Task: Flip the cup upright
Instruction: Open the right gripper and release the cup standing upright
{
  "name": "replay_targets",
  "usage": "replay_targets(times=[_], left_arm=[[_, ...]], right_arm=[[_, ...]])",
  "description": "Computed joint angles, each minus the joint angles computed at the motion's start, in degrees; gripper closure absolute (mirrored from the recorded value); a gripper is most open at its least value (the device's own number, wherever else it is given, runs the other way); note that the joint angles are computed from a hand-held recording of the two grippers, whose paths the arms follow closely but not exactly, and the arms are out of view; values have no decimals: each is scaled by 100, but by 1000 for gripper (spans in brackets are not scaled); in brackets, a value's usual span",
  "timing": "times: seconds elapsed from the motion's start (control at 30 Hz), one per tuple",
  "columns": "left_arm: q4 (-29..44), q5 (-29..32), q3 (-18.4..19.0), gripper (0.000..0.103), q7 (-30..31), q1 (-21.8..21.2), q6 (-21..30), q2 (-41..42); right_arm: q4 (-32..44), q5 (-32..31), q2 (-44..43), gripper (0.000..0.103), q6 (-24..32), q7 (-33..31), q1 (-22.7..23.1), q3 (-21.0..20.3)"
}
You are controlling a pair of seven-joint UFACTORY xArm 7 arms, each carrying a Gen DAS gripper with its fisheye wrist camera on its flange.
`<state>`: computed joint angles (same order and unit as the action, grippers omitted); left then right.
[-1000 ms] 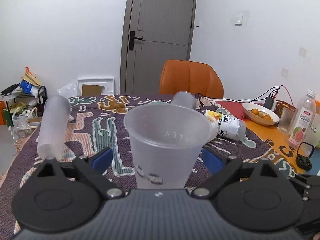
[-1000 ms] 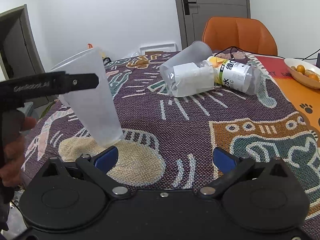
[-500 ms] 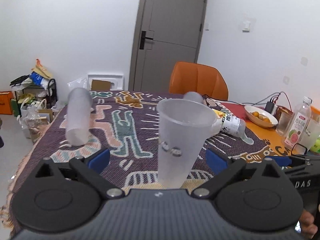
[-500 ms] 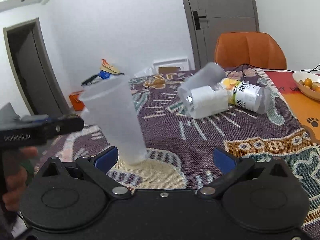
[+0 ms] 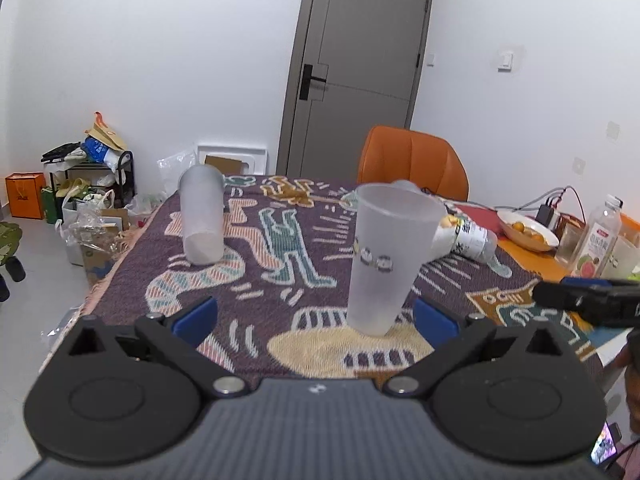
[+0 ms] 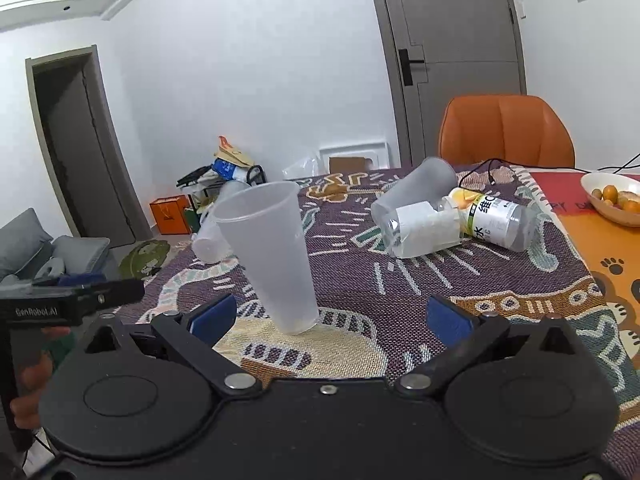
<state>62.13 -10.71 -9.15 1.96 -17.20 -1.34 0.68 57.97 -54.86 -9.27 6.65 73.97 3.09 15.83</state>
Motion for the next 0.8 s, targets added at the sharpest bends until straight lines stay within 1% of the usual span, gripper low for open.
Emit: replay_targets(times=[0.1,0.2,0.23,0.3,0.33,0.4,0.5,0.53,0.67,0.77,0.8], left_arm=[[-200,-238,21,0,272,-37,-3,-187],[-297,-354,109,0,388,-120,1,-298],[-348,-360,132,0,422,-143,-38,-338],[-423,-147,120,0,232,-95,-85,-390],[-441,-148,151,0,232,-127,-82,-408],[-475,-475,316,0,553,-339,-109,-432],[-487,-574,368,0,645,-389,-68,-453],[-488,-573,368,0,650,-385,-68,-454],[-499,21,182,0,126,-111,-80,-442],[-482,-316,338,0,457,-322,-22,-436],[-480,-274,314,0,409,-290,-3,-437]], right_arm=[[-167,131,-209,0,1,-28,9,23],[-374,250,-430,0,-132,-16,-125,140],[-443,329,-510,0,-137,-57,-169,189],[-532,389,-628,0,-152,-69,-334,351],[-559,434,-666,0,-155,-116,-403,419],[-591,600,-694,0,-179,-364,-442,476],[-571,716,-688,0,-166,-493,-611,676],[-567,776,-668,0,-194,-555,-623,695],[-555,921,-610,0,-234,-727,-707,820],[-546,955,-574,0,-228,-757,-763,883],[-549,987,-563,0,-225,-771,-756,879]])
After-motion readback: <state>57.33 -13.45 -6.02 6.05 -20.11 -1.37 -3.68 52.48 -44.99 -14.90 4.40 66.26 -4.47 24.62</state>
